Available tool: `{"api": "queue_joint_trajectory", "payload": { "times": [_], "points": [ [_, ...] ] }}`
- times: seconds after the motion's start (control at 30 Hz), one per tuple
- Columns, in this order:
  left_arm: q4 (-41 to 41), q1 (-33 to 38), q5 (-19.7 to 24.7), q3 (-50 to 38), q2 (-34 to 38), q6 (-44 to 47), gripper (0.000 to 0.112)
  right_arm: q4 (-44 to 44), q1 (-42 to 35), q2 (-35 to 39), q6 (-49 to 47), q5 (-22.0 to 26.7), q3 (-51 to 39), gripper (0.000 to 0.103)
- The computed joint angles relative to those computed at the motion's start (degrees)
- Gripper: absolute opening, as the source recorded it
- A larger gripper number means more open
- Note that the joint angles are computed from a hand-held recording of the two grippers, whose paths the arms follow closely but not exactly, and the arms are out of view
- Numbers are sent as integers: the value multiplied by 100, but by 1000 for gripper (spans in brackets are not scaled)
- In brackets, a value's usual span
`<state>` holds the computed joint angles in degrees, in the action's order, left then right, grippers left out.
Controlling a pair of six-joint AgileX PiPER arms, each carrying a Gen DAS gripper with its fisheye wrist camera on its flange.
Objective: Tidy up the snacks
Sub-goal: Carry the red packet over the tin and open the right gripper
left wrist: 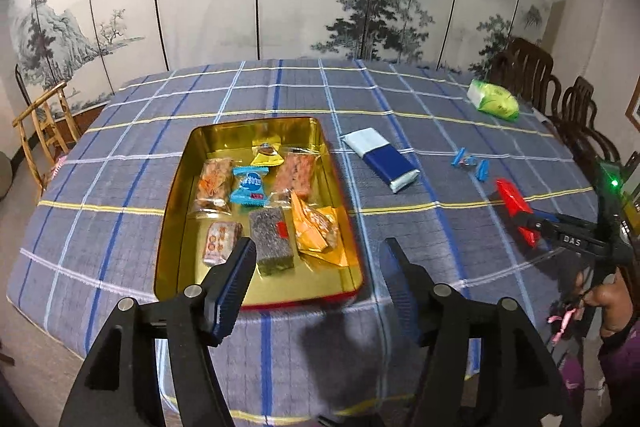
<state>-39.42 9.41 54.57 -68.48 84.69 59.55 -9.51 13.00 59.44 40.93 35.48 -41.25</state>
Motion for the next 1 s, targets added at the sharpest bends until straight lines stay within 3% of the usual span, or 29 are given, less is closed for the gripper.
{"api": "queue_joint_trajectory", "payload": {
  "times": [0.3,0.67,0.8,1.0],
  "points": [
    [-104,441,361,-38,-74,122,62,-5,834,577,160,159,-1128,45],
    [53,761,-130,55,-206,448,79,1430,1125,3040,-1325,264,-3875,45],
    [229,778,-209,-94,-32,398,81,1735,1184,4114,-1606,621,-5071,45],
    [476,835,-344,-302,233,274,82,1777,1176,5661,-1565,1610,-7158,45]
  ]
}}
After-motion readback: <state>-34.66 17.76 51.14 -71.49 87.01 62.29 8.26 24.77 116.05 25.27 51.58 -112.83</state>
